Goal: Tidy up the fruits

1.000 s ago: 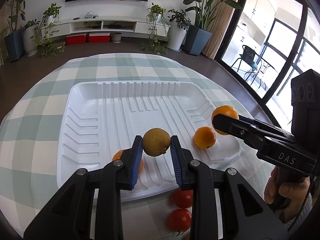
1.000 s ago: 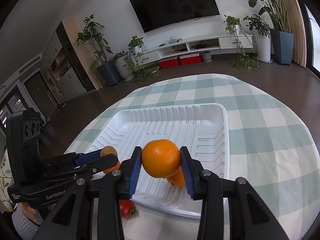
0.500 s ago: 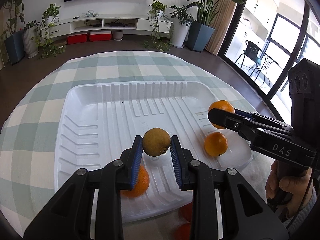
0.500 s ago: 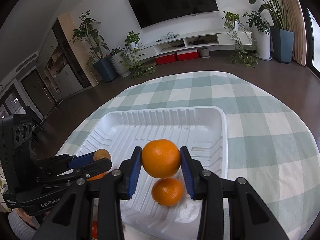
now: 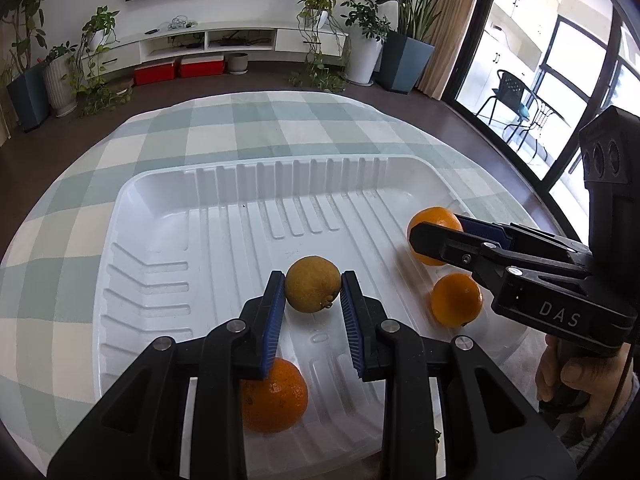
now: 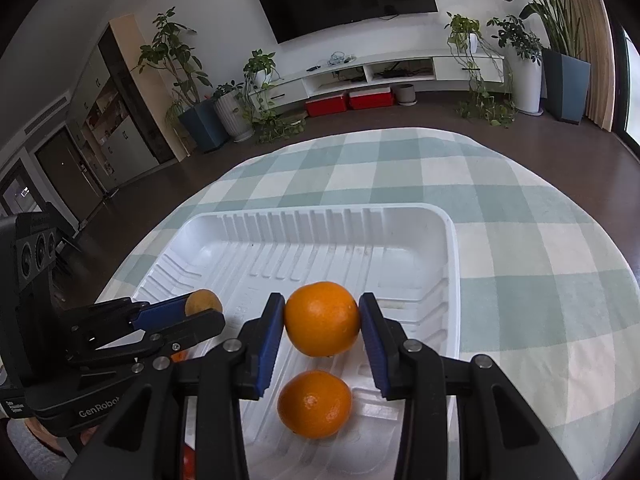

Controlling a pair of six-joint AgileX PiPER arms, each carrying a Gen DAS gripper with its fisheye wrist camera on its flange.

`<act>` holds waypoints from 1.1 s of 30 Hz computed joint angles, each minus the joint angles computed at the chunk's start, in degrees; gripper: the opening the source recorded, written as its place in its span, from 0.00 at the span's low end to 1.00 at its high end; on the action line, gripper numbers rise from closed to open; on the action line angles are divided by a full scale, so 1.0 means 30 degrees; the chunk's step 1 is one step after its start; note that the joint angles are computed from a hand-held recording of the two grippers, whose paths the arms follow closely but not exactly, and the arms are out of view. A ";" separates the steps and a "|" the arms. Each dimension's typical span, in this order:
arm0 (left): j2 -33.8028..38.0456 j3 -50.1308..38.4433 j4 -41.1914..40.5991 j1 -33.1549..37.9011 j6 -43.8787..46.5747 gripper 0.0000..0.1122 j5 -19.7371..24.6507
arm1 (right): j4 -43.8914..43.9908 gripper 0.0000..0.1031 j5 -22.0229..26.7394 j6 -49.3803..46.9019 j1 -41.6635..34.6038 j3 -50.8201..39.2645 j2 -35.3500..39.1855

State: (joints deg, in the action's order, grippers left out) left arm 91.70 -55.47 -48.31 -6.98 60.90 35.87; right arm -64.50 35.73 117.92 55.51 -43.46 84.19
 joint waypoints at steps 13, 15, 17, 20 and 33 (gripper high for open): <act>0.1059 -0.0366 0.0748 -0.0579 -0.0800 0.24 -0.0921 | 0.0072 0.40 -0.0279 -0.0281 -0.0410 -0.0060 0.0407; 0.1084 -0.0345 0.0761 -0.0621 -0.0803 0.24 -0.1059 | 0.0097 0.40 -0.0280 -0.0298 -0.0432 -0.0090 0.0449; 0.1097 -0.0328 0.0801 -0.0682 -0.0791 0.24 -0.1197 | 0.0092 0.40 -0.0281 -0.0307 -0.0436 -0.0105 0.0457; 0.1108 -0.0322 0.0839 -0.0722 -0.0791 0.24 -0.1269 | 0.0056 0.40 -0.0287 -0.0287 -0.0439 -0.0088 0.0476; 0.1339 -0.0501 0.1020 -0.0624 -0.0883 0.24 -0.1614 | 0.0563 0.41 0.0448 -0.1035 -0.0048 -0.0396 0.0478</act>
State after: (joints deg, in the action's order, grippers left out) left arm 95.71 -56.97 -45.25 -8.85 58.25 31.03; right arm -62.81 37.07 114.81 55.37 -44.65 85.62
